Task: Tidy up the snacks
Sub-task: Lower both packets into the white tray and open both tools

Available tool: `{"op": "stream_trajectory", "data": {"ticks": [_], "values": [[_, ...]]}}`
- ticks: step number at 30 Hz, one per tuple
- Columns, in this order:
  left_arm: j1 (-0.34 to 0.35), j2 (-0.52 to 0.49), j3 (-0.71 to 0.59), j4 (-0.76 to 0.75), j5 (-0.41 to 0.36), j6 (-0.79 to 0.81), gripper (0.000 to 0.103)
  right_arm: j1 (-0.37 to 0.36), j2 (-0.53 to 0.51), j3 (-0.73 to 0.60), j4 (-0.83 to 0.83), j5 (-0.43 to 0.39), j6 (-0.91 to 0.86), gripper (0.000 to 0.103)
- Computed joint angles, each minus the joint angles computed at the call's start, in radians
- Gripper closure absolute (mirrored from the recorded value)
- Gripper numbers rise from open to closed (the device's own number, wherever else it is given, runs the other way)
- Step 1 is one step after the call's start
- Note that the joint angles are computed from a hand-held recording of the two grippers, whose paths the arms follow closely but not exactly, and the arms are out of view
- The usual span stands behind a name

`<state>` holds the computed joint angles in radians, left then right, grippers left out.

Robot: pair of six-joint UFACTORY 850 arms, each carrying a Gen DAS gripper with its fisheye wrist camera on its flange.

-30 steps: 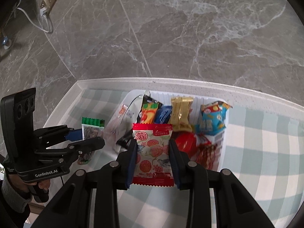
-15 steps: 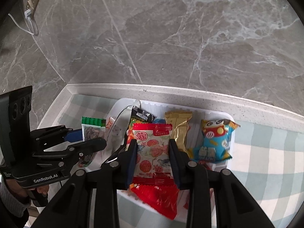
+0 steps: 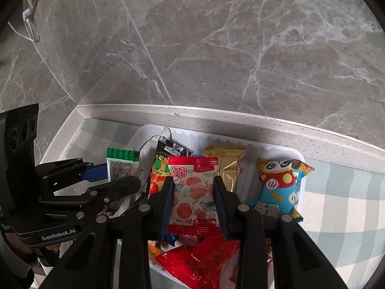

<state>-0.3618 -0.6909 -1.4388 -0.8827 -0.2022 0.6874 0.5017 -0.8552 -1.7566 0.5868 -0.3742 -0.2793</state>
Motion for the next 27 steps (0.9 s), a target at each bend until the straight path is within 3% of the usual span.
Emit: {"op": "stream_trajectory", "data": {"ticks": [10,17,27], "values": [[-0.008,-0.027,-0.026,0.127,0.010,-0.133,0.067,0.009,-0.027,-0.037,-0.114,-0.001,0.096,0.066],[-0.012,-0.032,-0.026,0.084,0.032,-0.097,0.059,0.017,-0.021,-0.029,-0.186,0.020,0.145,0.064],[-0.007,0.020,0.035,-0.244,0.067,0.199,0.053,0.032,0.033,0.031,-0.264,0.075,0.199,0.055]]}}
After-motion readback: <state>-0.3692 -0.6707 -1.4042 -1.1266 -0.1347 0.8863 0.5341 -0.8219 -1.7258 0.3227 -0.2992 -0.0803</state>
